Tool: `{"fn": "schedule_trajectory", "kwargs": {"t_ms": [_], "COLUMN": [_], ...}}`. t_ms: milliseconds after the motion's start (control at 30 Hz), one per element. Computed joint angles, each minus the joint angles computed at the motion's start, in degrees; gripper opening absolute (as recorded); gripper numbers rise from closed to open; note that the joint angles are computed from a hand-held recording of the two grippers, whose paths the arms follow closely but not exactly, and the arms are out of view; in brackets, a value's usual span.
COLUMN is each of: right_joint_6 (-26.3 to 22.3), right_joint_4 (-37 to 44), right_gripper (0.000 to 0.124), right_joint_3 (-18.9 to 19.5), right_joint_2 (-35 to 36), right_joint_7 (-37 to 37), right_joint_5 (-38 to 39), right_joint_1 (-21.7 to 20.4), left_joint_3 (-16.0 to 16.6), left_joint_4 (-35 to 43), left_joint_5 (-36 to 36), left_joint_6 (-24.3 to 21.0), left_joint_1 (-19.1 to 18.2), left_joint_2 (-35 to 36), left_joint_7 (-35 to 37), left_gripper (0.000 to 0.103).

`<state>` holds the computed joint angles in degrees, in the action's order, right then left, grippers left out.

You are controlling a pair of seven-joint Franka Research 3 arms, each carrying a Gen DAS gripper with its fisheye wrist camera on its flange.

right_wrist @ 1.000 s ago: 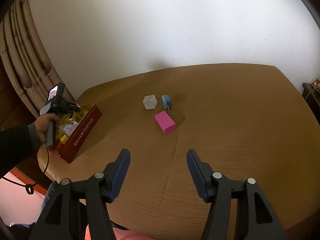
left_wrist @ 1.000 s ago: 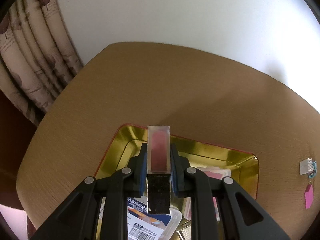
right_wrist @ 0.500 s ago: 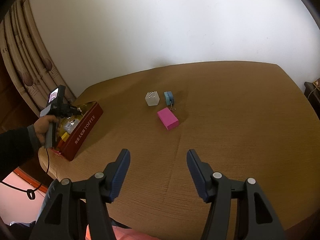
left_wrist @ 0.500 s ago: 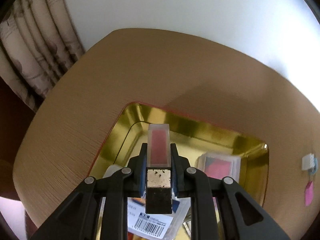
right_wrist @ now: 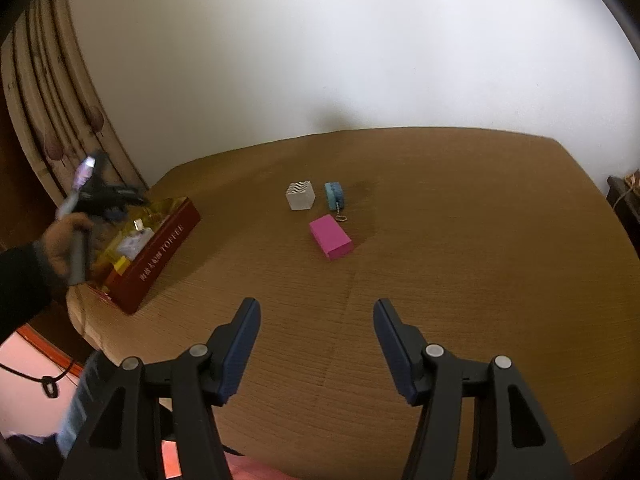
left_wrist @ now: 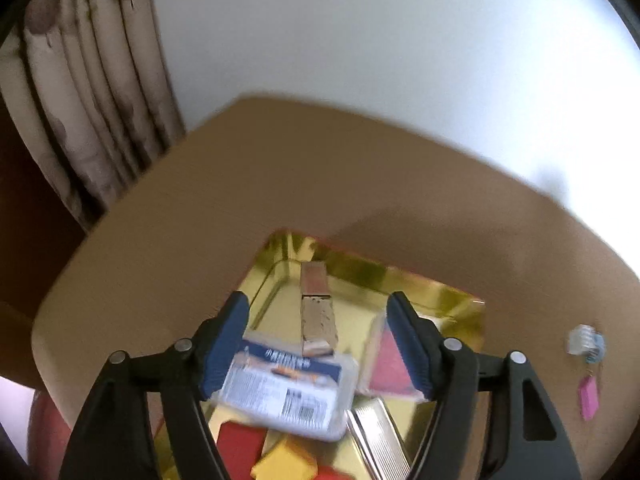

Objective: Organize rigid objects
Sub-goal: 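Grasp the pink block with the right gripper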

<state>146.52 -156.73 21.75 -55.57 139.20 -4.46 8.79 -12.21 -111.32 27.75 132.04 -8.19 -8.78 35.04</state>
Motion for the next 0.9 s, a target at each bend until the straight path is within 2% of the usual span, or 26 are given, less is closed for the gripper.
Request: {"fn": "schedule_trajectory", "kwargs": {"t_ms": [33, 133, 267, 300, 400, 433, 500, 600, 767, 800, 833, 867, 900], "right_joint_6": [0.07, 1.82, 7.37, 9.11, 12.66, 12.8, 13.96, 13.1, 11.65, 11.22, 10.76, 10.03, 9.59], "right_joint_4": [-0.01, -0.49, 0.57, 1.8, 5.26, 6.63, 8.94, 12.64, 16.18, 16.66, 16.91, 17.2, 17.31], "right_gripper": [0.06, 0.06, 0.06, 0.06, 0.06, 0.06, 0.06, 0.06, 0.059, 0.051, 0.035, 0.03, 0.03], "right_joint_3": [0.13, 0.82, 0.12, -0.72, -2.47, -2.26, -4.18, -3.79, -6.01, -6.61, -6.05, -5.88, -6.12], "right_joint_2": [0.47, 1.9, 8.76, 12.22, 19.88, 21.98, 26.47, 31.72, 37.06, 37.96, 38.16, 38.28, 38.25], "right_joint_7": [-0.49, -1.15, -3.83, -5.42, -9.02, -9.46, -11.47, -11.52, -10.11, -9.84, -8.01, -6.71, -5.71], "right_joint_5": [-0.45, -1.83, -3.7, -4.16, -5.33, -6.06, -5.69, -8.78, -12.54, -12.92, -15.47, -17.34, -18.43], "right_joint_1": [-0.13, -0.93, -2.52, -3.14, -4.56, -5.63, -5.28, -7.69, -7.23, -6.8, -7.44, -7.54, -7.24], "left_joint_3": [-0.35, -2.13, -3.18, -4.56, -5.88, -6.01, -6.79, -8.06, -8.29, -8.28, -8.32, -8.03, -8.07], "left_joint_4": [-2.17, -8.79, -15.33, -15.98, -20.62, -22.22, -24.2, -26.09, -28.92, -29.21, -29.5, -29.89, -30.13], "left_joint_5": [1.56, 6.75, 6.63, 6.7, 6.22, 5.96, 4.69, 2.68, 0.18, -0.41, -0.74, -1.41, -1.57], "left_joint_6": [1.65, 6.48, 9.59, 8.93, 9.98, 10.29, 10.09, 8.48, 8.12, 7.93, 8.09, 8.47, 8.86], "left_joint_1": [-0.09, 0.1, -1.71, -1.79, -2.77, -3.22, -4.26, -5.82, -7.76, -8.0, -8.1, -8.5, -8.43], "left_joint_2": [-2.62, -10.68, -18.65, -20.1, -25.8, -27.55, -29.73, -32.31, -34.6, -34.69, -34.78, -34.91, -34.84], "left_joint_7": [-1.13, -5.15, -1.33, -1.66, -1.1, -0.68, -0.28, -0.21, -0.88, -1.11, -1.4, -1.61, -1.91], "left_gripper": [0.088, 0.103, 0.102, 0.102, 0.102, 0.102, 0.102, 0.102, 0.102, 0.102, 0.102, 0.102, 0.102]}}
